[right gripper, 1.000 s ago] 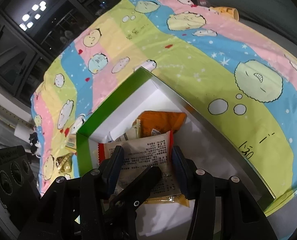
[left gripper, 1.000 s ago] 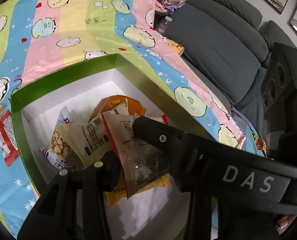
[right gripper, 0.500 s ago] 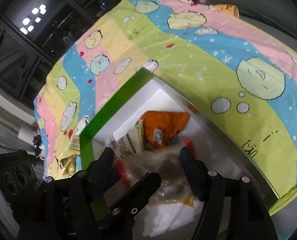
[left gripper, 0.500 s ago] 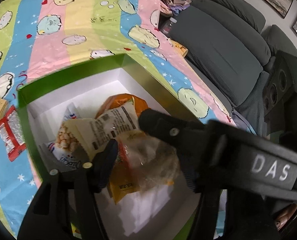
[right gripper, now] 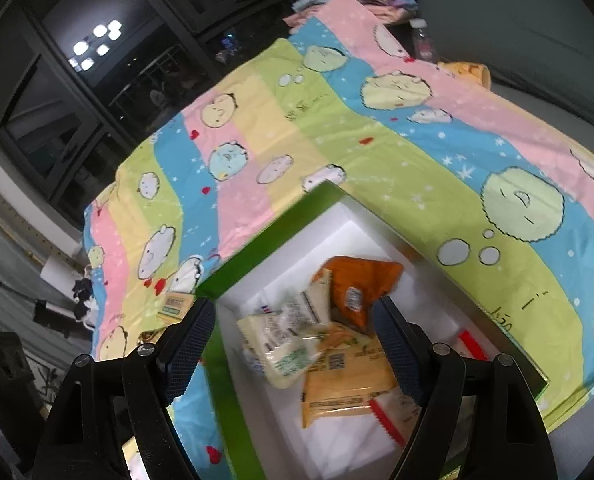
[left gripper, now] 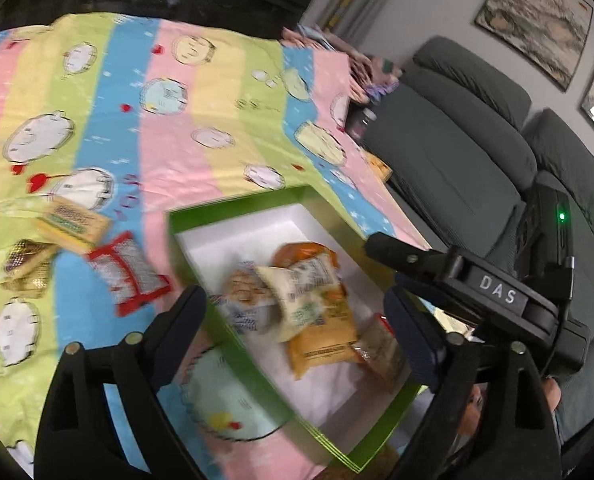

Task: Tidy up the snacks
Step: 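Open the right gripper to drop the white packet into the box, then move the right gripper to the gold wrapped snack and grasp it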

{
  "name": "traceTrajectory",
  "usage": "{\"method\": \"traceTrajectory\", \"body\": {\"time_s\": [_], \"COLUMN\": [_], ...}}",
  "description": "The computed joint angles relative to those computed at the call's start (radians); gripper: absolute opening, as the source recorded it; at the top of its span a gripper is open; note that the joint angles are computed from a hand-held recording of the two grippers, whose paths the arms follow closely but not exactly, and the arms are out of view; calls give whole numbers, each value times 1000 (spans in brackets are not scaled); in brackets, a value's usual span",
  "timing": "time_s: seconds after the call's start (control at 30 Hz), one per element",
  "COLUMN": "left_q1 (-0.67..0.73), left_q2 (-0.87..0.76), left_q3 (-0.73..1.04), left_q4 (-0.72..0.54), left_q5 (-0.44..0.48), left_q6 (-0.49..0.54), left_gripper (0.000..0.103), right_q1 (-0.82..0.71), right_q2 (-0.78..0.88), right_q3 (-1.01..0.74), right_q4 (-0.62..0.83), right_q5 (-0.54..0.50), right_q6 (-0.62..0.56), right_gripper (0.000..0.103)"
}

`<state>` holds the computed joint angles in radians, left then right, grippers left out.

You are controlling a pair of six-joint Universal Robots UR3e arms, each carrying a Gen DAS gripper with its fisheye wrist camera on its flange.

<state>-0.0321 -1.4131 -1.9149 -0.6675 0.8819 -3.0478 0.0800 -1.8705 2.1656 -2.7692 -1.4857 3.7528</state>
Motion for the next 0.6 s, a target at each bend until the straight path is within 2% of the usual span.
{"method": "traceTrajectory", "body": {"time_s": [0.1, 0.27, 0.4, 0.47, 0.6], "left_q1": [104, 316, 511, 593, 708], "left_q2": [107, 278, 408, 442, 433], "left_q3": [-77, -162, -223, -266, -333], "left_q4": [-23, -194, -365, -396, -377], "left_q5": [-27, -84, -126, -84, -29], "left_q6": [24, 140, 301, 379, 429], "left_gripper": [97, 99, 102, 102, 102], "right_q1": [59, 155, 223, 264, 352], "right_q2": [40, 129, 213, 265, 382], "right_q3": [-31, -111, -193, -251, -384], "right_q4": [-38, -81, -79, -57, 1], "right_q5": [-44, -92, -112, -138, -209], "right_q6": [13, 10, 5, -2, -9], "right_gripper": [94, 94, 94, 94, 94]}}
